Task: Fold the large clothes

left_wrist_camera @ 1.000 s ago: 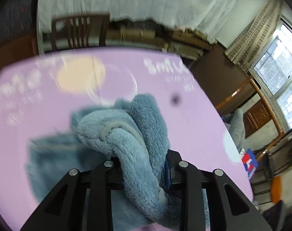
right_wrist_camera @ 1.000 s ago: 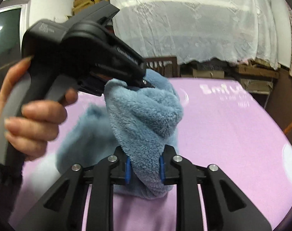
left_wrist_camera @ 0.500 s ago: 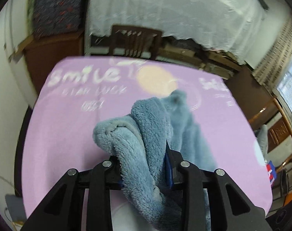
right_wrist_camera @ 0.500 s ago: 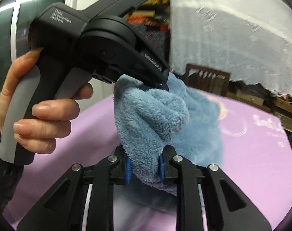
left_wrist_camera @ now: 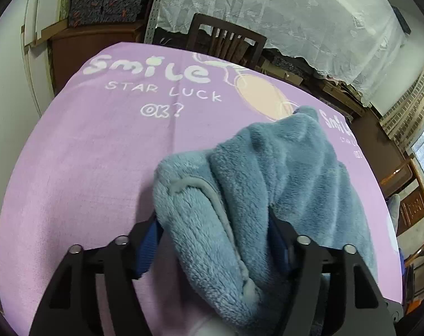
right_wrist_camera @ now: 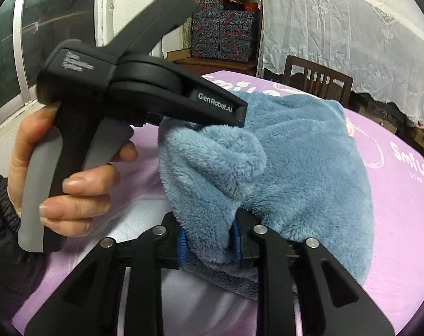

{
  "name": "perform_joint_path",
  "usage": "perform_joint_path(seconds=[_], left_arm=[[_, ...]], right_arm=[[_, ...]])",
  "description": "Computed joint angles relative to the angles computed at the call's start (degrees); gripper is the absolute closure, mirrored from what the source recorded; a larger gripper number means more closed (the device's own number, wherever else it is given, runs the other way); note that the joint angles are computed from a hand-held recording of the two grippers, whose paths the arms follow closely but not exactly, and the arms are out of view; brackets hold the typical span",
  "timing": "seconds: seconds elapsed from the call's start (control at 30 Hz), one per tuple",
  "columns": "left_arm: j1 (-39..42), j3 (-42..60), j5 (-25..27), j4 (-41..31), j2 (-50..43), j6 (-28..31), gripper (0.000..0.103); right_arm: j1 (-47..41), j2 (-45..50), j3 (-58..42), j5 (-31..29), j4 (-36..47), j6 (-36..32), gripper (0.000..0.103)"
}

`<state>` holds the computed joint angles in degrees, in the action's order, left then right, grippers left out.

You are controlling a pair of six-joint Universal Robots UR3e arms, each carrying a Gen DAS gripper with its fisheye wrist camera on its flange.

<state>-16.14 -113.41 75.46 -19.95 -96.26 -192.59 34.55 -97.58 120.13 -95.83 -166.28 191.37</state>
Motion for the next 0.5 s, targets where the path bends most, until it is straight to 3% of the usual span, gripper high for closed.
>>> perform_joint_path(seconds=[0.1, 0.17, 0.3, 0.4, 0.5], left_arm=[[0.73, 0.11, -0.74, -1.56, 0.65, -0.55, 0.025], [0.73, 0.19, -0.10, -2.97, 1.61, -1.12, 0.022], [-0.02, -1.04, 3.38, -5.95, 6.42, -1.35, 0.022], [-2.07, -3.45, 9.98, -7.71, 12.55, -2.62, 0.022], [-3.62, -5.17, 13.12, -8.66, 17.22, -3.78, 0.022]], right_arm=[[3.55, 1.10, -1.69, -2.23, 0.81, 1.03, 0.068], [6.27, 1.57, -3.27, -3.80, 2.35, 0.88, 0.053], [11.36, 0.21, -4.43, -9.18, 5.40, -0.46, 0.044], [13.60, -5.53, -1.26, -10.67, 7.27, -1.01, 0.038], [15.24, -13.24, 1.98, -12.63, 11.26, -0.24, 0.036]])
